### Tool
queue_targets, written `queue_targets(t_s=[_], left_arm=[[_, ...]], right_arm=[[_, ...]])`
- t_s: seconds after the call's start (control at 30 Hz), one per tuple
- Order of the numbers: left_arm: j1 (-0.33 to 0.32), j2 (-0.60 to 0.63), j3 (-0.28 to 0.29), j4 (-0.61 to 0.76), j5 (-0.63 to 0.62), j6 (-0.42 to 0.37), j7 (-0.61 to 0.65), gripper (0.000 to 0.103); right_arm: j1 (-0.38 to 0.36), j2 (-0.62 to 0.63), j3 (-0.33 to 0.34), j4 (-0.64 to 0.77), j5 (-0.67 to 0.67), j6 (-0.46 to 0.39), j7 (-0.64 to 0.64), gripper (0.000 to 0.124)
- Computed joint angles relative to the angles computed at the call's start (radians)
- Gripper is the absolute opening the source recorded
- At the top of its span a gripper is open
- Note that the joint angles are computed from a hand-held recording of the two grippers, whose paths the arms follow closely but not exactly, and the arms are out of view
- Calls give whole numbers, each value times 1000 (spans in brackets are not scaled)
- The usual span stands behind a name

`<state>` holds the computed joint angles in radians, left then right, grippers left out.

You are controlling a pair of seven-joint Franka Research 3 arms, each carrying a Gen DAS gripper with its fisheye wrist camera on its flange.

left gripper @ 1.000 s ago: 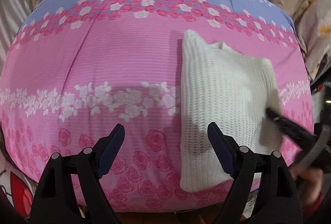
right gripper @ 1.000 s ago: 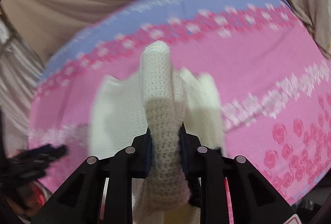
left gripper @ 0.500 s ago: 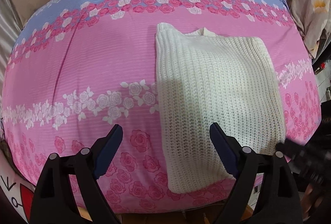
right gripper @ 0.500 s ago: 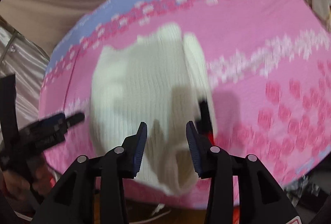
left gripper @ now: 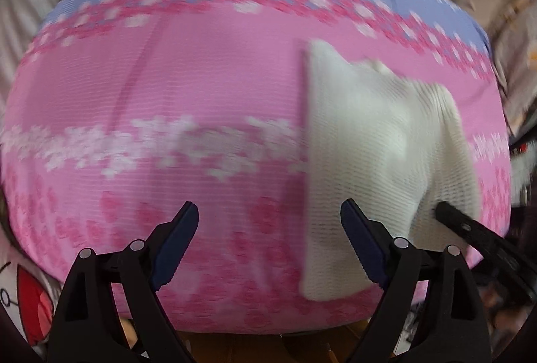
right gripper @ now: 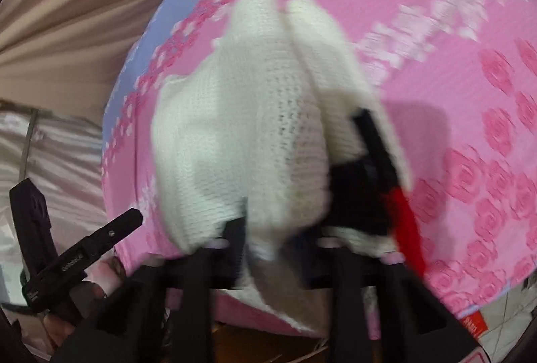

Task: Fold small clothes

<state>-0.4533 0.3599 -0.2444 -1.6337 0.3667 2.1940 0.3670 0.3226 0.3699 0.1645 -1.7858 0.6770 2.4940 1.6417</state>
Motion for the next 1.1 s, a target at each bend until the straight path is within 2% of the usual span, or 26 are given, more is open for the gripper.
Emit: queue_targets(t_s=[0.13,0.23,0.33,0.43,0.53,0.6,0.63,0.7,0.73,0.8,0.87,1.0,1.1], left_arm=[[23,-161,26,-182,46,-12,-150,84],[50,-211,15,-237,59,-28,-203,84],[65,-205,0,-231,63,-12,-214,84],[59,-149,-13,-167,66,16,-184,84],[38,-44,-23,-41,60,49,-94,84],[10,58,-30,88,50,47,-2,85],[-6,106,-31,149,44,46,44,86],[-50,227,-24,315,35,-13,141,86],[-73,277,-16,390,29,-51,176,86],[-112,360,0,511,12,-96,229,86],[-143,412,20,589,-5,-132,251,86],[-187,509,58,735,-28,-239,281,86],[-200,526,81,751,-28,-259,268,87]], right_arm=[[78,53,28,192,-144,-43,-95,12],[118,145,79,377,-145,-79,-209,11],[167,222,62,510,-178,-110,-194,10],[159,169,22,436,-191,-75,-129,10],[108,15,-26,200,-184,-22,-48,10],[86,-62,-71,59,-212,-47,23,10],[71,-71,-67,17,-225,-45,45,10],[41,-64,-77,-62,-225,-78,80,11],[18,-51,-64,-86,-184,-83,58,12],[-10,-59,-38,-126,-90,-40,23,14],[-8,-100,-29,-160,-55,27,13,20],[38,-154,-61,-188,-188,110,120,24],[63,-133,-66,-154,-304,136,142,25]])
